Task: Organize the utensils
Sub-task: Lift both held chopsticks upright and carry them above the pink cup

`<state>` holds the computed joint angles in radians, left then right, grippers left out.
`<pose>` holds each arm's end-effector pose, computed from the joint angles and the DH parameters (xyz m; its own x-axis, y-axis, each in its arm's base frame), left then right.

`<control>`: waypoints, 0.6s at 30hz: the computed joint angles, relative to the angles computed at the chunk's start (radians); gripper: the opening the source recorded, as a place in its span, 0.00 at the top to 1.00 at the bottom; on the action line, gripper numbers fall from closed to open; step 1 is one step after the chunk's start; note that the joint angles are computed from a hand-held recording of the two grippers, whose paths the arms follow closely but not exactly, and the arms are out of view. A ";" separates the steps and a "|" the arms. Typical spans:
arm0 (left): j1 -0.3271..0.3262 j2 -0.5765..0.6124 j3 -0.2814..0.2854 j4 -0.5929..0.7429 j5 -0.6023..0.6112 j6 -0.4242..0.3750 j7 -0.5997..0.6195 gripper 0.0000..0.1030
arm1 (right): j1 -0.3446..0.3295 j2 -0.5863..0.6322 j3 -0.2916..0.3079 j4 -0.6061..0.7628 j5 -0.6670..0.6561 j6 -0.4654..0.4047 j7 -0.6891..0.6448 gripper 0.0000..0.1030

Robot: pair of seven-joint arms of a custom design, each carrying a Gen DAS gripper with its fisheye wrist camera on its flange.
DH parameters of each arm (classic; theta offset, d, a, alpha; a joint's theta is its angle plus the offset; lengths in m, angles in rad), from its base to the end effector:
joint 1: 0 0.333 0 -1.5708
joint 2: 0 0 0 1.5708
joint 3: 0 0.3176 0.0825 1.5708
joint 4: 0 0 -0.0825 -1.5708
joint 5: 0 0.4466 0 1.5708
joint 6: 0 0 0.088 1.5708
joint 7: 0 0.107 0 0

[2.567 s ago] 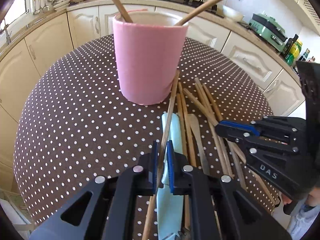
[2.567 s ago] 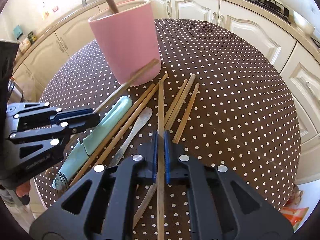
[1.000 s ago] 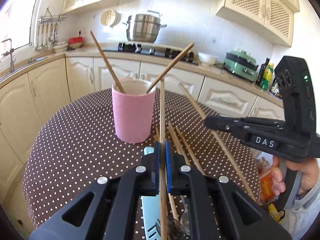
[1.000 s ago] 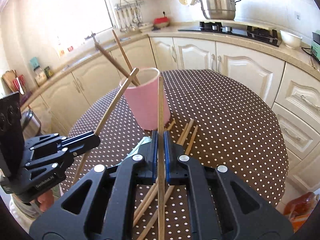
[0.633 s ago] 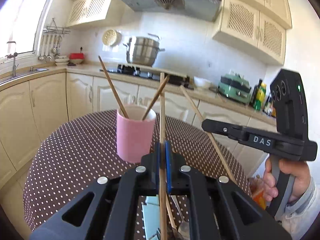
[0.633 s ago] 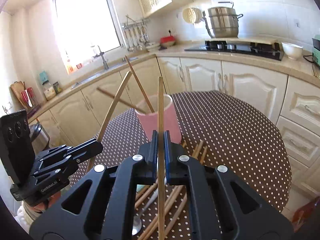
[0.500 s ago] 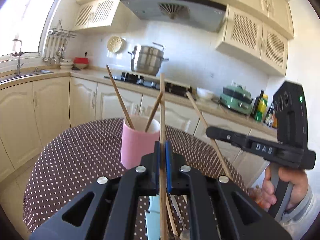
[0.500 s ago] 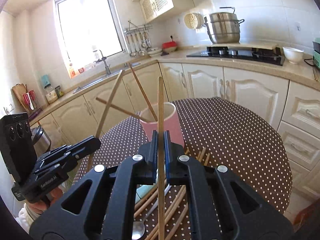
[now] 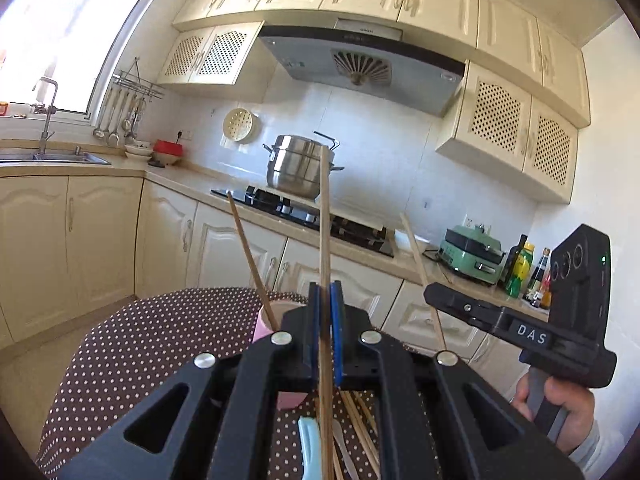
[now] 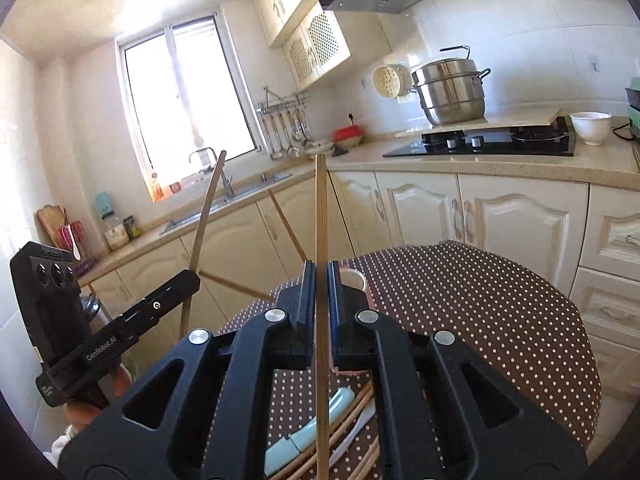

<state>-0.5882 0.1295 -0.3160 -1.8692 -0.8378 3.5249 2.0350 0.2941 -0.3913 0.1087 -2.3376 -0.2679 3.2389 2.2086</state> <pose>0.4854 -0.4524 0.5739 -0.5089 -0.7989 0.3205 -0.3141 -0.1743 -0.9333 0.4722 0.2377 0.6206 0.2911 -0.9030 -0.3160 -0.3742 0.1966 -0.9063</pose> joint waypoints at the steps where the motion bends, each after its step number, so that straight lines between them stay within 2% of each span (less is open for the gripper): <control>1: -0.003 0.014 0.002 0.018 -0.003 0.007 0.003 0.95 | -0.001 0.006 -0.004 0.001 0.004 0.017 0.003 0.94; 3: 0.032 0.042 -0.023 0.033 0.111 0.036 -0.105 0.95 | -0.059 0.021 0.041 0.010 0.012 0.061 0.022 0.94; 6: 0.067 0.102 -0.043 0.081 0.250 0.082 -0.249 0.95 | -0.209 0.051 0.170 0.040 0.040 0.131 0.027 0.94; 9: 0.033 0.166 -0.014 0.167 0.259 0.108 -0.232 0.95 | -0.314 0.089 0.271 0.084 0.112 0.181 -0.017 0.94; 11: 0.005 0.218 0.006 0.240 0.248 0.126 -0.186 0.95 | -0.350 0.121 0.312 0.119 0.161 0.209 -0.062 0.94; 13: 0.000 0.264 0.006 0.305 0.254 0.138 -0.181 0.95 | -0.420 0.156 0.393 0.158 0.248 0.239 -0.142 0.94; 17: -0.011 0.359 0.009 0.425 0.287 0.189 -0.163 0.95 | -0.501 0.237 0.509 0.240 0.426 0.303 -0.341 0.94; 18: -0.025 0.383 0.020 0.461 0.268 0.203 -0.134 0.95 | -0.501 0.258 0.515 0.258 0.451 0.315 -0.373 0.94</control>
